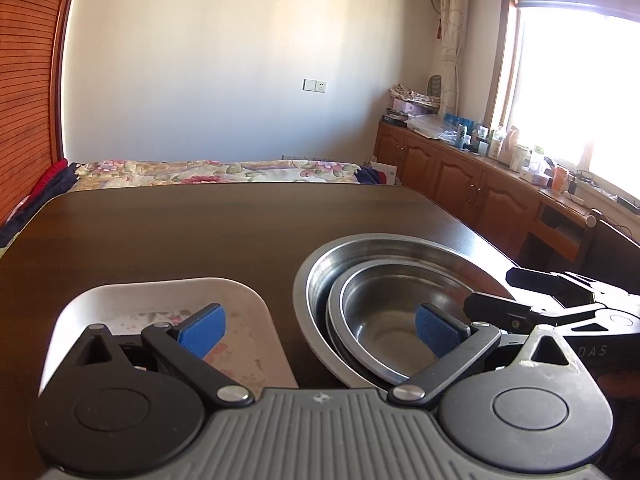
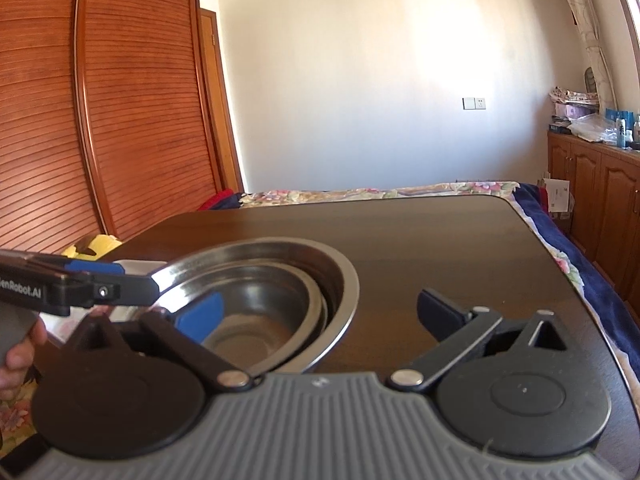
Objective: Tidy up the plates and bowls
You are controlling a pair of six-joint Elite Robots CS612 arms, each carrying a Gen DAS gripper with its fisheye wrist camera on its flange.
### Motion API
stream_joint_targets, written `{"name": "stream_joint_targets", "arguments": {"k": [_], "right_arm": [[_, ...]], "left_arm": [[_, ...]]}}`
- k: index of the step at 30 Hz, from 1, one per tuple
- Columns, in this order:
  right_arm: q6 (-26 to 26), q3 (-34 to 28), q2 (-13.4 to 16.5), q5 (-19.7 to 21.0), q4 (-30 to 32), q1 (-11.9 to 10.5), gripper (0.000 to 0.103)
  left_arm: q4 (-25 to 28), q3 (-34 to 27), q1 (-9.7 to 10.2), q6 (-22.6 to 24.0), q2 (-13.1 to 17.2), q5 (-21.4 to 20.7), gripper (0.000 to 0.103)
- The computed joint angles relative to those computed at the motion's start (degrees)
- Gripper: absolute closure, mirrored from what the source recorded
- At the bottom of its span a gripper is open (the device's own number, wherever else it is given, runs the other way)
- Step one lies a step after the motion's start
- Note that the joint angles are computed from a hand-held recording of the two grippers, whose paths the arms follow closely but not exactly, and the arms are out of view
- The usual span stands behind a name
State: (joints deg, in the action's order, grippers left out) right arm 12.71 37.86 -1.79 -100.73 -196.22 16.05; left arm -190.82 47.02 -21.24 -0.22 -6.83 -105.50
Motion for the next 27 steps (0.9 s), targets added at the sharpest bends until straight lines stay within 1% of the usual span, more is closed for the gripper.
{"name": "stream_joint_targets", "arguments": {"k": [4,7,9,10,13,14,15,19,23,27], "right_arm": [[0.19,-0.19,0.09,0.38,0.01,-0.03,0.0],[0.28,-0.49,0.29,0.44,0.07,-0.03,0.001],[0.58,-0.39,0.26,0.78,0.24,-0.1,0.007],[0.79,-0.47,0.26,0.96,0.56,-0.12,0.013],[1.16,-0.84,0.42,1.06,1.22,-0.04,0.016],[1.44,-0.92,0.47,1.15,1.34,-0.03,0.02],[1.75,-0.99,0.49,1.29,1.59,-0.03,0.021],[2.35,-1.05,0.52,1.9,2.04,-0.05,0.027],[2.2,-1.94,0.88,1.66,2.82,0.16,0.035],[2.21,-2.45,1.07,1.42,3.08,0.24,0.037]], "left_arm": [[0.44,-0.3,-0.03,0.27,0.15,-0.9,0.003],[0.82,0.02,-0.15,0.17,-0.04,-1.33,0.008],[1.12,0.09,-0.18,0.23,-0.08,-1.71,0.012],[1.32,0.05,-0.19,0.33,-0.09,-1.74,0.014],[1.54,0.04,-0.28,0.35,-0.09,-1.61,0.018],[1.74,0.02,-0.29,0.36,-0.1,-1.67,0.022],[2.02,0.02,-0.32,0.33,-0.11,-1.7,0.025],[1.73,0.07,-0.49,0.18,-0.09,-0.59,0.03],[1.78,0.01,-0.55,0.35,-0.12,0.03,0.036],[1.98,0.16,-0.68,0.48,-0.19,1.17,0.039]]}}
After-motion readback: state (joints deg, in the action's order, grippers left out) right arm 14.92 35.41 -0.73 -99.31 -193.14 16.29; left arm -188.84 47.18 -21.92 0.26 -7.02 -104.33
